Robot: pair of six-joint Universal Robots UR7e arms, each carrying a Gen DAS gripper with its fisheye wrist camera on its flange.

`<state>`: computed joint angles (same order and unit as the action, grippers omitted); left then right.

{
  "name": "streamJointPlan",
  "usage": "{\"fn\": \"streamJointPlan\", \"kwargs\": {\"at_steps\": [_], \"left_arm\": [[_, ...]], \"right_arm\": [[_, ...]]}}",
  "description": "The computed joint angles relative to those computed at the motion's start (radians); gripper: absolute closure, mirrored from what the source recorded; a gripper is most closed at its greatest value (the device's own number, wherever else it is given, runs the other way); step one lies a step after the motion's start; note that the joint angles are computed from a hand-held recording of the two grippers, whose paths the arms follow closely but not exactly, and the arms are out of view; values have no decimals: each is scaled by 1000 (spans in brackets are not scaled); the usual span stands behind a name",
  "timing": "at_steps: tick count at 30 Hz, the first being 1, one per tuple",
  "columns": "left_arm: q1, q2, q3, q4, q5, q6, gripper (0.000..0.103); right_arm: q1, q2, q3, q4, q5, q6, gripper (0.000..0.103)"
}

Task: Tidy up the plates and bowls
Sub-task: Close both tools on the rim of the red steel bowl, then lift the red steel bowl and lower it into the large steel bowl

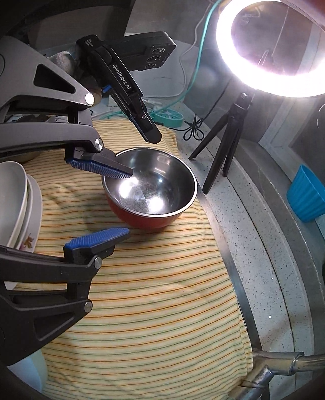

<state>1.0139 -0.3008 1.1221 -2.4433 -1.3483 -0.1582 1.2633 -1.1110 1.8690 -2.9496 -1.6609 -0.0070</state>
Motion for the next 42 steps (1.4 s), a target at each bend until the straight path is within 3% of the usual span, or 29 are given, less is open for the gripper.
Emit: {"fn": "streamJointPlan", "kwargs": {"at_steps": [7, 18, 29, 42], "left_arm": [[4, 29, -45, 43, -4, 15, 80], [1, 47, -62, 59, 0, 37, 86], [-13, 31, -22, 31, 20, 63, 88], [-28, -66, 125, -73, 9, 48, 88]], "right_arm": [[-5, 25, -31, 21, -6, 0, 63], [0, 52, -52, 22, -32, -5, 85], [13, 57, -44, -1, -71, -21, 87], [40, 3, 23, -20, -47, -29, 87]]}}
